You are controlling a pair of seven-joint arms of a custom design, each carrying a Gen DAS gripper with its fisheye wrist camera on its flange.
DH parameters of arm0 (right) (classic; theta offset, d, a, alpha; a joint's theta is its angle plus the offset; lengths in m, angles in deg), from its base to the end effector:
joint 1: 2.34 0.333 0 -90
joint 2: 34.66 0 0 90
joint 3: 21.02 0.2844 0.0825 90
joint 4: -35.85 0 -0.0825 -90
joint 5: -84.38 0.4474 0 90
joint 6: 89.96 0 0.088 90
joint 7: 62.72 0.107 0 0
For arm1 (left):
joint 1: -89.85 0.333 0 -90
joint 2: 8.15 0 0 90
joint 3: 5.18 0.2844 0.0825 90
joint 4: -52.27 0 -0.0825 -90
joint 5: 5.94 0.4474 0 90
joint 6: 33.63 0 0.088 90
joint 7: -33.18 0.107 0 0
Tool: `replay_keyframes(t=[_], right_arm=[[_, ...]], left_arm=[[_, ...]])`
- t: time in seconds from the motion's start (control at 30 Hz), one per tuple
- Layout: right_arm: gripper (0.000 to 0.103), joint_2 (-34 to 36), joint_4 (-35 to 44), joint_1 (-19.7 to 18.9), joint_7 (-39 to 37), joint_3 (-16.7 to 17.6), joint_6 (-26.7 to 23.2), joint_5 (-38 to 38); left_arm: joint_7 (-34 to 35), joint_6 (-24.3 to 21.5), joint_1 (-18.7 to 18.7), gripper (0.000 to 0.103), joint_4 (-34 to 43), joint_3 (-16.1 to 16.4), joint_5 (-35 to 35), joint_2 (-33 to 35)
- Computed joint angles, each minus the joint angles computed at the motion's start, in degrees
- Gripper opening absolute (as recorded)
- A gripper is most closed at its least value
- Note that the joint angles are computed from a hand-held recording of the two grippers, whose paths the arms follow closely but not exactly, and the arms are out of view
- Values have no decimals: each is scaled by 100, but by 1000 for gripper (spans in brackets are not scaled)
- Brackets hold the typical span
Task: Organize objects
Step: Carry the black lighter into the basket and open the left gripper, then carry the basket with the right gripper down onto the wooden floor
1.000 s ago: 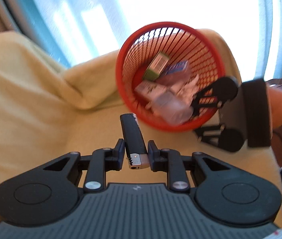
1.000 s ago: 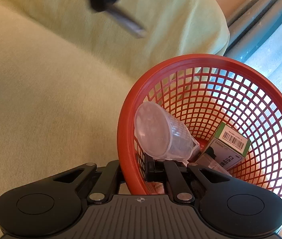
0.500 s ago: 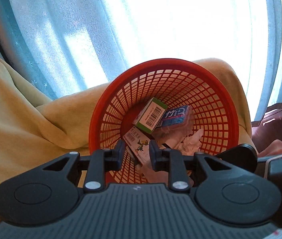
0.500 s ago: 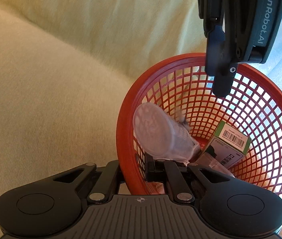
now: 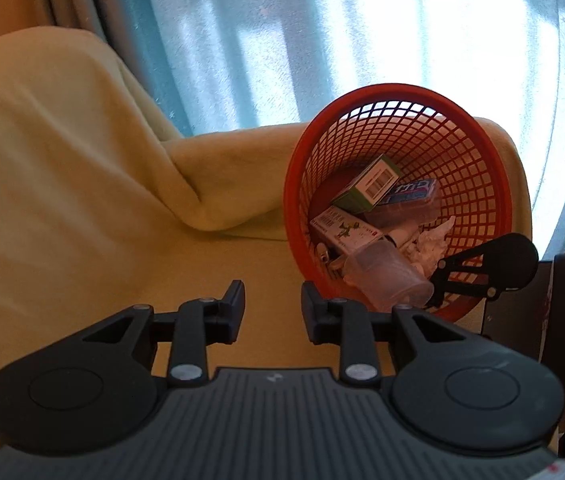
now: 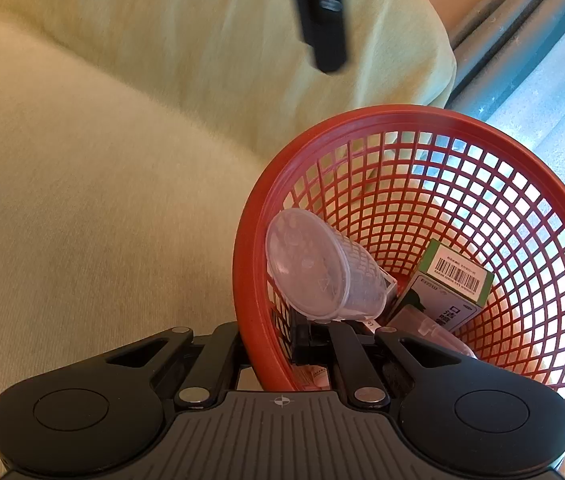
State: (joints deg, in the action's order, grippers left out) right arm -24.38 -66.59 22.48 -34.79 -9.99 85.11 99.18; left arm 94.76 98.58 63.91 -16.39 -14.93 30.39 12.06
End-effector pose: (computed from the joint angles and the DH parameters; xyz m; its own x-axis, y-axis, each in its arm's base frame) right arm 0.5927 0.3926 0.5288 0.6926 -0.3637 0.6229 0.1754 -0.7528 -0.6345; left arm 0.6371 -0.4104 0.6515 -0.2304 -0.9519 -0.2018 -0.5628 0.2995 -0.7704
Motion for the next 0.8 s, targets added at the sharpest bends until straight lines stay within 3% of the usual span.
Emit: replay_keyframes(t=[0.2, 0.4, 0.5, 0.57, 0.73, 0.8], right_arm=[[3, -83, -88, 18, 50, -59, -22, -100], [3, -156, -194, -36, -102, -34, -3, -84], [3, -195, -242, -82, -312, 9, -14, 27], [2, -206, -208, -46, -268, -39, -125, -30], [2, -90, 102, -259, -953, 144, -464, 468], [2, -124, 56, -344, -1474, 228, -513, 797]], left_arm=[[-849, -84, 110, 26, -1001, -49, 49, -634], [-1491, -128, 257, 37, -1488, -180, 117, -902], [-1681, -233, 303, 46, -1574, -213, 166, -947], [-1839, -336, 294, 62, -1588, -230, 258, -941], [-1964, -569, 245, 84, -1506, -258, 438, -834], [-1888, -625, 227, 84, -1403, -255, 463, -729]])
